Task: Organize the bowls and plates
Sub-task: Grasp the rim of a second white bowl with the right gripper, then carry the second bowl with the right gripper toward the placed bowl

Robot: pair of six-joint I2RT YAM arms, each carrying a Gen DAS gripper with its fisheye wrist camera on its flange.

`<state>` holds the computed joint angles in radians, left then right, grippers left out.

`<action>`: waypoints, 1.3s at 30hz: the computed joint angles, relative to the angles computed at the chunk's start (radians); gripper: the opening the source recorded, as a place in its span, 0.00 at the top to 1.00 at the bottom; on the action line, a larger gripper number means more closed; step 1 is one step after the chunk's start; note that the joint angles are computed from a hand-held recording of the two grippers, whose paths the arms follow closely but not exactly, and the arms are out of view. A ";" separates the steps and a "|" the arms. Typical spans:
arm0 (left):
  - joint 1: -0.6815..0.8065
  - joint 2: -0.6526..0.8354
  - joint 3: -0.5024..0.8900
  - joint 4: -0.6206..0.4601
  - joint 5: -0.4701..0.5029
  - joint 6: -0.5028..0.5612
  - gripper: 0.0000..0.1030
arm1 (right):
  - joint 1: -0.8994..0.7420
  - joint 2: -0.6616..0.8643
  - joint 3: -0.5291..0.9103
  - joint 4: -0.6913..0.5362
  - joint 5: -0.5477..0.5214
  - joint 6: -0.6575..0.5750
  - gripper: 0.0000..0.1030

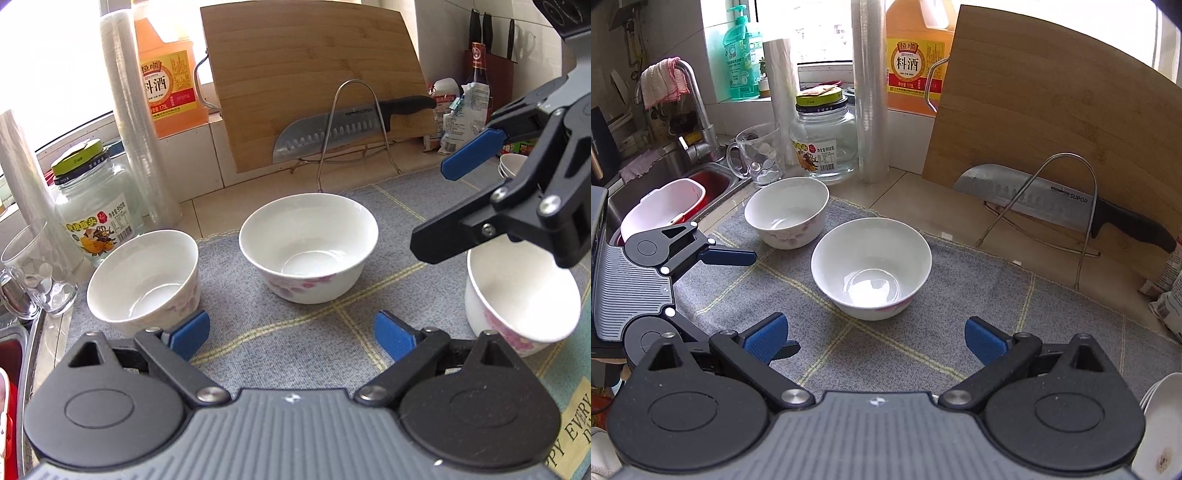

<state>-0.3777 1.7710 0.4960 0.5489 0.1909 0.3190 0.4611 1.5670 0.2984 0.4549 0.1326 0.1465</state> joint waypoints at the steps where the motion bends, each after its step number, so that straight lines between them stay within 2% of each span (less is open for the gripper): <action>1: -0.002 0.014 0.010 0.007 -0.008 -0.006 0.07 | -0.007 0.024 0.021 0.003 -0.008 -0.011 0.00; 9: -0.011 0.112 0.085 0.022 0.003 -0.017 0.07 | -0.058 0.144 0.130 -0.007 -0.052 -0.063 0.00; 22: -0.019 0.185 0.144 0.044 0.042 -0.007 0.10 | -0.139 0.243 0.240 -0.041 -0.144 -0.116 0.01; 25: -0.017 0.200 0.162 0.031 0.056 -0.007 0.16 | -0.155 0.278 0.278 -0.053 -0.166 -0.131 0.02; 39: 0.013 0.221 0.189 0.013 0.128 0.021 0.20 | -0.200 0.415 0.424 -0.111 -0.255 -0.175 0.15</action>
<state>-0.3648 1.9924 0.6848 0.5620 0.3193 0.3405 0.2613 1.9822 0.7224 0.3444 -0.1223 -0.0285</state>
